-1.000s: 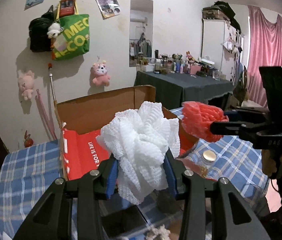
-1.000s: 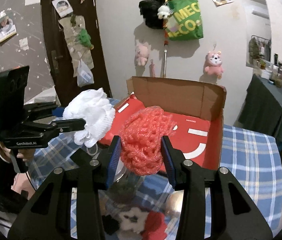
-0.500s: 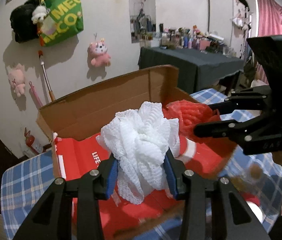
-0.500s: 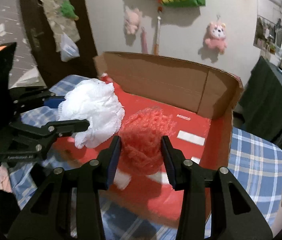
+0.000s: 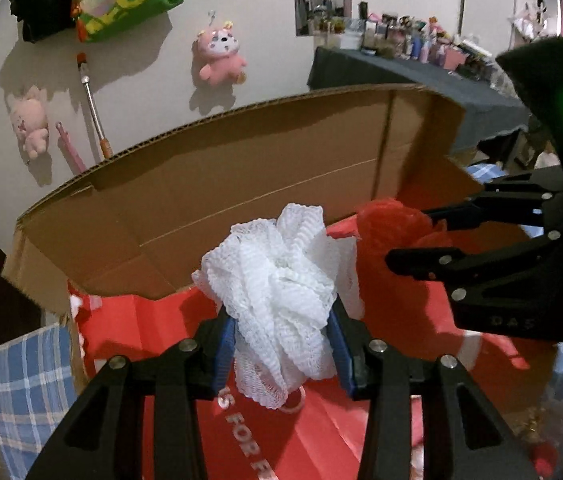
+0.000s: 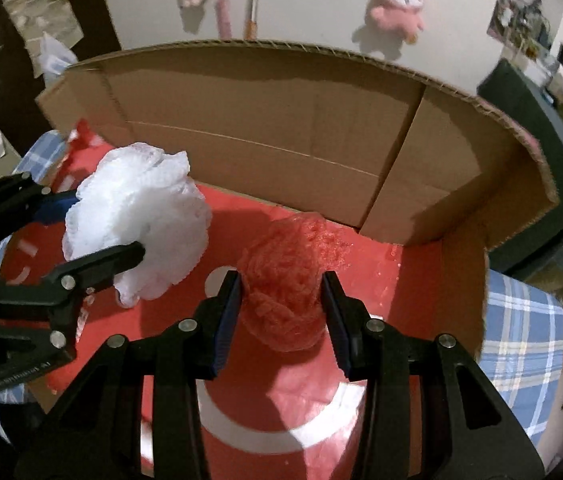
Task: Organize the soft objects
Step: 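Carry both loofahs up and over the red-lined cardboard box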
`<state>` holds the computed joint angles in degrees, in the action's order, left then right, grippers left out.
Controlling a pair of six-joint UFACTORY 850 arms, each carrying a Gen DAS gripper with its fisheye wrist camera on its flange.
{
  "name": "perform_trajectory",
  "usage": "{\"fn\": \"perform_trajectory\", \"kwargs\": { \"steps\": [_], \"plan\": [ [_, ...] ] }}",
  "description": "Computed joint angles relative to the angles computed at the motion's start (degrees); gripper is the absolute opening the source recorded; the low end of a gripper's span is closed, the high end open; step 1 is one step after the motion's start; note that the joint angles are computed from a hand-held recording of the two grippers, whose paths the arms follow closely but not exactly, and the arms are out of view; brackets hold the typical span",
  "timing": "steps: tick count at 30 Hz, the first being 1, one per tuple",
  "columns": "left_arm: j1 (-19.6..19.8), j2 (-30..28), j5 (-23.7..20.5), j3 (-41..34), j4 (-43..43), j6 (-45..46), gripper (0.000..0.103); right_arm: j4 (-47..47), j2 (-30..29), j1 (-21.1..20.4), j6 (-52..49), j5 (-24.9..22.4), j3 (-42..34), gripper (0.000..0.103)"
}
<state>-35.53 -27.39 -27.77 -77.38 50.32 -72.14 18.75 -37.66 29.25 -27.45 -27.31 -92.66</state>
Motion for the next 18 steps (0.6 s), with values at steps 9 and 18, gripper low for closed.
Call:
{"fn": "perform_trajectory", "kwargs": {
  "steps": [9, 18],
  "plan": [
    [1.5, -2.9, 2.4, -1.8, -0.8, -0.6, 0.048, 0.5, -4.4, 0.0, 2.7, -1.5, -5.5, 0.041],
    [1.6, -3.0, 2.9, -1.3, 2.2, -3.4, 0.054, -3.1, -1.4, 0.9, 4.2, 3.2, -0.5, 0.042]
  ]
}}
